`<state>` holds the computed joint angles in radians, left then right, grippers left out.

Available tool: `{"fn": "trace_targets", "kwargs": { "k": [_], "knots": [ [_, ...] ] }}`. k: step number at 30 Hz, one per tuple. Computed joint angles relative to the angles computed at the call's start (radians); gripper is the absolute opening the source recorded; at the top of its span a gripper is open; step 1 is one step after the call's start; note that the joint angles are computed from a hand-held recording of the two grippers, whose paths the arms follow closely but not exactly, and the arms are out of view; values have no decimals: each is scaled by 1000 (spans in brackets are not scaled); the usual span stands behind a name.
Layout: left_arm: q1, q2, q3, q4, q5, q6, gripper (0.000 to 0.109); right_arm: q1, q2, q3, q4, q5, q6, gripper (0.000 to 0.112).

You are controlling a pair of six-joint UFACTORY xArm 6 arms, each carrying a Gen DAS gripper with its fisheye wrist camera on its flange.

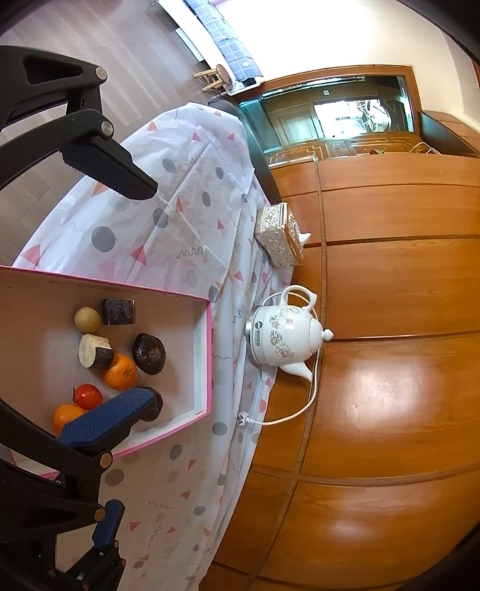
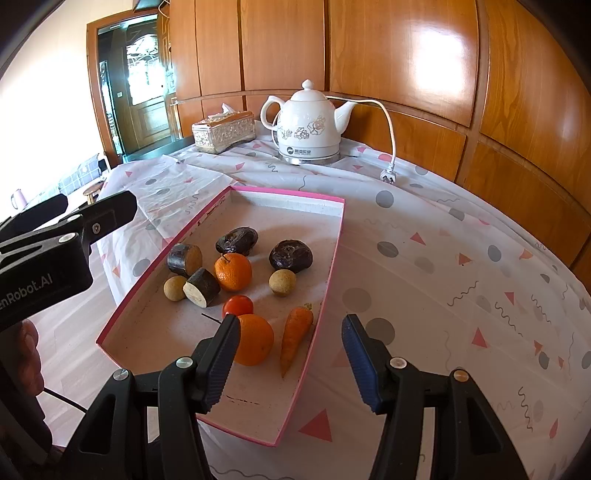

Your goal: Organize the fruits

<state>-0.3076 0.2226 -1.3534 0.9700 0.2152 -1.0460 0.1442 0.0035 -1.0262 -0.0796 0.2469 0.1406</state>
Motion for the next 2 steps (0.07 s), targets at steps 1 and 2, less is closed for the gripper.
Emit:
{"fn": "trace_targets", "kwargs": {
  "k": [1,2],
  "knots": [
    [1,2,-1,-11,1,8,103,-1,-2,1,9,0,-6,58],
    [0,3,-2,-18,4,12,103,-2,-3,2,19,0,-16,58]
  ]
}}
